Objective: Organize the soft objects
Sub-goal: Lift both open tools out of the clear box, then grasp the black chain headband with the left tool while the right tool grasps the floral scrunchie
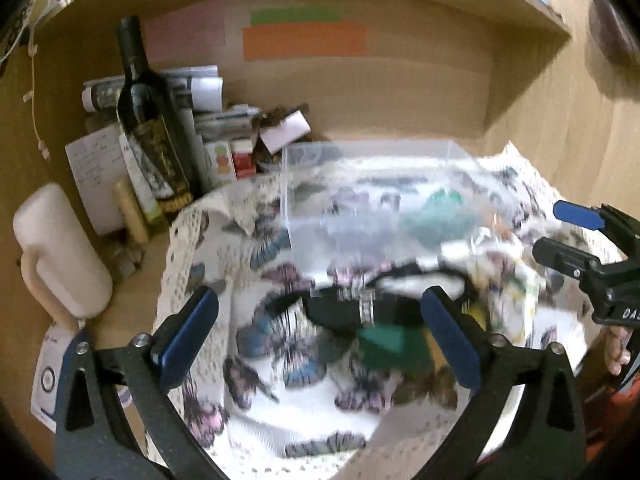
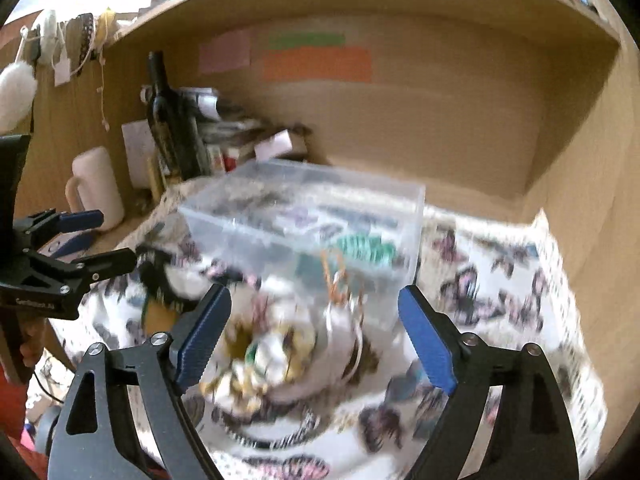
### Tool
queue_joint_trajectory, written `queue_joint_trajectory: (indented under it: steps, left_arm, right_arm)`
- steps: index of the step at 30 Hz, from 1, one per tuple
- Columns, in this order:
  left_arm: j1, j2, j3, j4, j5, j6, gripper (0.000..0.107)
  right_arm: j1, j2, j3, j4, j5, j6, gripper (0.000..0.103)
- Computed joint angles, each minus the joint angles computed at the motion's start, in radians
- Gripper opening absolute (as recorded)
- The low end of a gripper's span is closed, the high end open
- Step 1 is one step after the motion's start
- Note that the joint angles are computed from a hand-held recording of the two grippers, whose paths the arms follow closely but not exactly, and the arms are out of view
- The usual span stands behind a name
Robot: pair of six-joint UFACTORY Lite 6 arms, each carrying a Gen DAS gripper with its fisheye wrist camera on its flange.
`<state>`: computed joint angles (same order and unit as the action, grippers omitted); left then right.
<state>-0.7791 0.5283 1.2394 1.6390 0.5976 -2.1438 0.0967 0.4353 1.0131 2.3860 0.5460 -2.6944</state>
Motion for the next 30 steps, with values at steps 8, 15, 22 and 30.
queue_joint_trajectory:
  steps: [8,15,22,30]
  left_arm:
    - [0.025,0.061,0.017,0.018,-0.080,-0.054,0.103]
    - [0.037,0.135,0.156,0.045,-0.202,0.002,0.103]
    - [0.038,0.249,0.324,-0.120,-0.208,0.215,0.103]
    - [0.080,0.212,0.269,-0.012,-0.255,0.083,0.067]
  right_arm:
    - [-0.017,0.061,-0.037,-0.039,0.028,0.067,0.096]
    - [0.026,0.091,-0.010,0.009,-0.001,0.016,0.098]
    - [0.009,0.139,0.066,-0.044,-0.007,0.099,0.081]
    - [-0.017,0.089,0.038,-0.052,0.009,0.097,0.051]
